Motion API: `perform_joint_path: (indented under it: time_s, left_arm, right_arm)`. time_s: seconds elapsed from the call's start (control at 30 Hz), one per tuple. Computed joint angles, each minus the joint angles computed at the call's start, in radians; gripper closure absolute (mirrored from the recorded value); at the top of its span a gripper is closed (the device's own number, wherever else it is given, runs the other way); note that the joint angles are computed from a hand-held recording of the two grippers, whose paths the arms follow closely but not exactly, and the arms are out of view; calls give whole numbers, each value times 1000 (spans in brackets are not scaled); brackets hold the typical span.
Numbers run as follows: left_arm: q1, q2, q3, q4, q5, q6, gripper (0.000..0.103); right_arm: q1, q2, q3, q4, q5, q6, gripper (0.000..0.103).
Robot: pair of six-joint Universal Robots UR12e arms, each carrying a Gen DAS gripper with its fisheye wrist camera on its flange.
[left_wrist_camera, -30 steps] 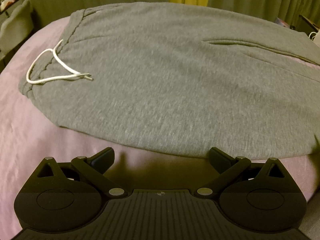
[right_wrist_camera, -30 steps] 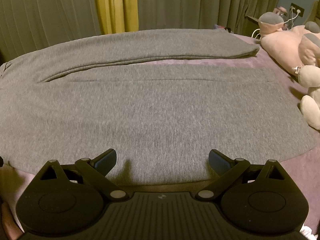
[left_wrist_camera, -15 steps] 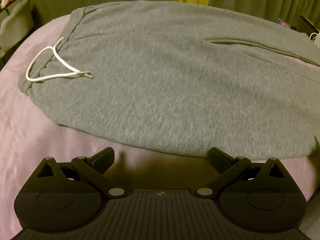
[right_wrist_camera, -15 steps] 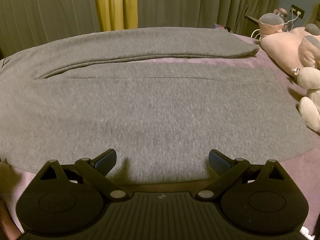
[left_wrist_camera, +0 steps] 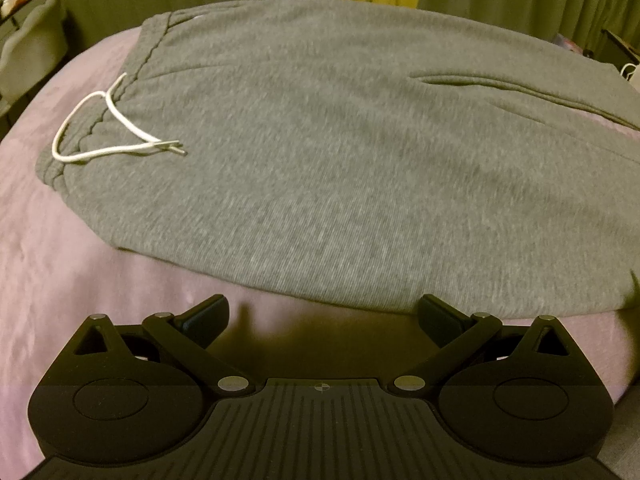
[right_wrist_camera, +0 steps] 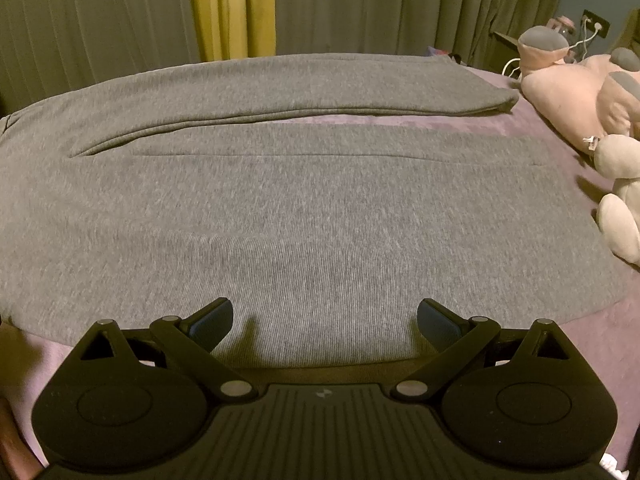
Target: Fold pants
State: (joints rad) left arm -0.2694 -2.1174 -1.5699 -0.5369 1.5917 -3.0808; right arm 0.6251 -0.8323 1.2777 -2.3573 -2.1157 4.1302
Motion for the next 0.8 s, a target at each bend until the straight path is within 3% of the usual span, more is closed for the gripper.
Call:
perform_joint_path:
  time_s: [0.8]
  left_arm:
    - [-2,-3,9,-26,9,0,0]
  right_arm:
    - [-1,3,-6,6,5,-15,4]
